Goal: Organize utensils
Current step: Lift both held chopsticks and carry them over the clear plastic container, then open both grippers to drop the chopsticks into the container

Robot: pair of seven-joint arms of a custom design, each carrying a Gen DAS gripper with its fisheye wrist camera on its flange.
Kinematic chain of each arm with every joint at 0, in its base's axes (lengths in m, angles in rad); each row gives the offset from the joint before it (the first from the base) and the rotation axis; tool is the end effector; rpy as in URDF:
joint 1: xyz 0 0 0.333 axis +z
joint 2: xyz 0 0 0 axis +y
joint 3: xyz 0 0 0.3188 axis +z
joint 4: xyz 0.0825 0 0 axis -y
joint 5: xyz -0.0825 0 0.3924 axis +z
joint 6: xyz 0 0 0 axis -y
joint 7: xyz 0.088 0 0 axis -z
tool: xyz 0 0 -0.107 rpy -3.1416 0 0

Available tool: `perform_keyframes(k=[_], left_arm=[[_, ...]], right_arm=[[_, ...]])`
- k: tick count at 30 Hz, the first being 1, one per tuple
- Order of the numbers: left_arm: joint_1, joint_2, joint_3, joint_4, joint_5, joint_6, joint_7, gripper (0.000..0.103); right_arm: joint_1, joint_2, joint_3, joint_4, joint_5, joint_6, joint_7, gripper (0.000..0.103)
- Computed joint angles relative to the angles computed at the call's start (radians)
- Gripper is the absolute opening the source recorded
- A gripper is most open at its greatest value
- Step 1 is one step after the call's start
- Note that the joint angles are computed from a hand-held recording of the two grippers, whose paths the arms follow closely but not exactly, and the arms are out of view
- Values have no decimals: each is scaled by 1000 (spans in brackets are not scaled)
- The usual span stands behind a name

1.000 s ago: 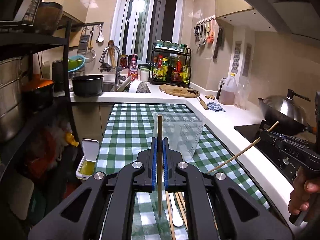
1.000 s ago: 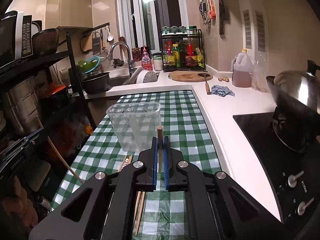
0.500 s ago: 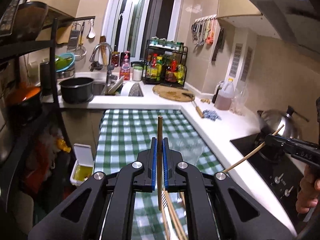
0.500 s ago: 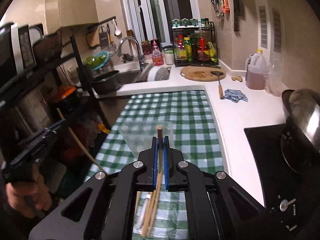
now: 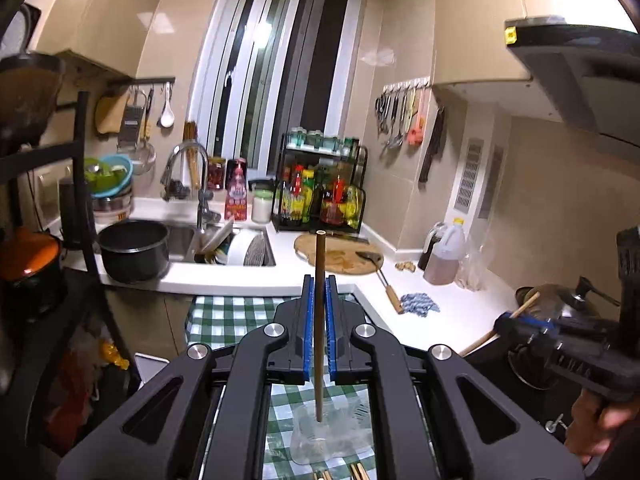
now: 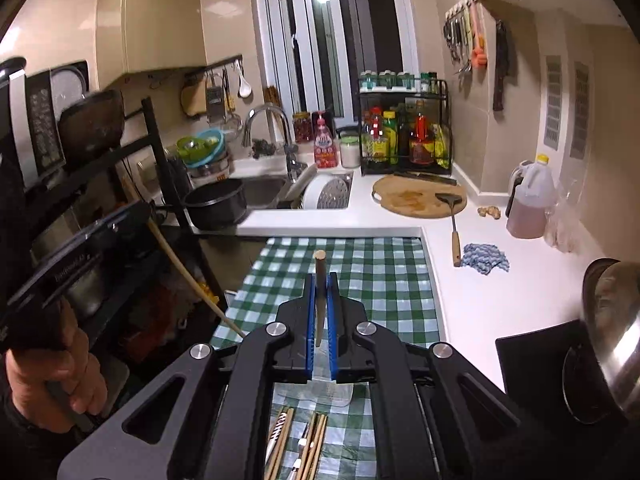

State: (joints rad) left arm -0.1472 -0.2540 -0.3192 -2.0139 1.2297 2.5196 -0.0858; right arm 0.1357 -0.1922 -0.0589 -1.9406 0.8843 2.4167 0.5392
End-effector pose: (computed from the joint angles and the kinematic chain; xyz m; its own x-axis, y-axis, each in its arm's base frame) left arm 0.4709 -0.2680 0.6383 0.2427 -0.9551 0.1698 -0.2644 -0.2335 -0.9357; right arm 0.5550 0.0437 0.6458 0.6240 -0.7750 -0.1001 -0.4757 -0.2751 -0.8355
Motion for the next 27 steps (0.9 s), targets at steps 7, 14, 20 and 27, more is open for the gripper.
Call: perform_keyframes(k=[7, 14, 20, 27], left_arm=[[5, 128, 55, -11, -35, 127, -2, 5], [-5, 182, 87, -42, -58, 194, -16, 5], [-14, 174, 93, -51, -68, 186, -7, 14], [-11, 31, 46, -122, 1, 91, -110, 24]], right_arm=[[3, 98, 28, -2, -56, 35, 27, 6], [-8, 158, 39, 5, -111, 10, 77, 6], [-17, 164, 43, -3, -136, 29, 121, 39], [-20, 71, 29, -89, -101, 128, 65, 46]])
